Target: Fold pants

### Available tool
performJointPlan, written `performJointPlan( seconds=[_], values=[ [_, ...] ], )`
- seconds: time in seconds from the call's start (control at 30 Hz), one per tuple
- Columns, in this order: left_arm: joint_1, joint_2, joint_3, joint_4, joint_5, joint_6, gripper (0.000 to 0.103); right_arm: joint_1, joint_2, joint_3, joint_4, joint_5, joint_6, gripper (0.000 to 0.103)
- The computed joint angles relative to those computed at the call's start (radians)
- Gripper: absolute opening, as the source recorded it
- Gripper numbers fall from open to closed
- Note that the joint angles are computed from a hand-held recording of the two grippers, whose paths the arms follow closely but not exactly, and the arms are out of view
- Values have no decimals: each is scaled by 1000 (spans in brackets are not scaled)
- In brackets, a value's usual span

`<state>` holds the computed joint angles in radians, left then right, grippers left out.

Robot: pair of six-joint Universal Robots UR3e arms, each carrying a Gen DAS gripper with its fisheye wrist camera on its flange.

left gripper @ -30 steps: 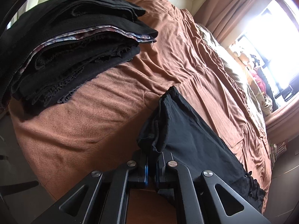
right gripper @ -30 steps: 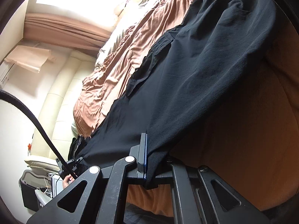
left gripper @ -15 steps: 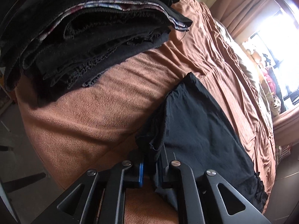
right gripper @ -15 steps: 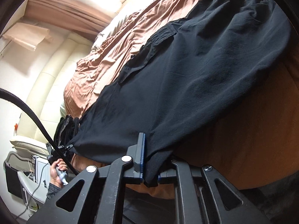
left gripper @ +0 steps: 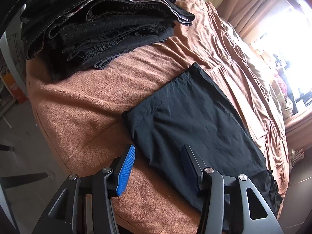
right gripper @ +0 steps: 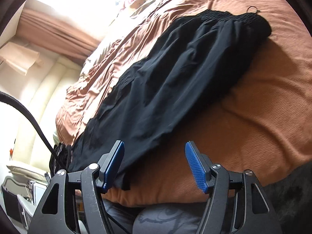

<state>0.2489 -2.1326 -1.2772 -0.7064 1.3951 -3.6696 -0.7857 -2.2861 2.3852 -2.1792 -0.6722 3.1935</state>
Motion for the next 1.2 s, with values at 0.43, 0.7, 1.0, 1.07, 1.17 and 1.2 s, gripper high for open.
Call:
performJointPlan(
  seconds=[0.43, 0.7, 1.0, 1.07, 1.17, 1.2],
  values=[
    [-80, 94, -77, 6, 48, -31, 53, -73, 265, -232, -119, -215, -52, 64],
    [-154, 95, -84, 1, 84, -44, 53, 188, 563, -542, -193, -526, -61, 64],
    [-211, 71, -59, -2, 92, -61, 53, 269, 883, -918, -36, -624, -183, 64],
    [-218, 68, -57, 0, 86, -67, 53, 276, 953, -1007, 15, -624, -212, 64],
    [-230, 66, -52, 3, 91, -80, 53, 295, 1018, -1104, 86, -632, -242, 64],
    [-235, 64, -48, 1, 96, -85, 53, 304, 1031, -1121, 91, -644, -252, 64]
  ],
)
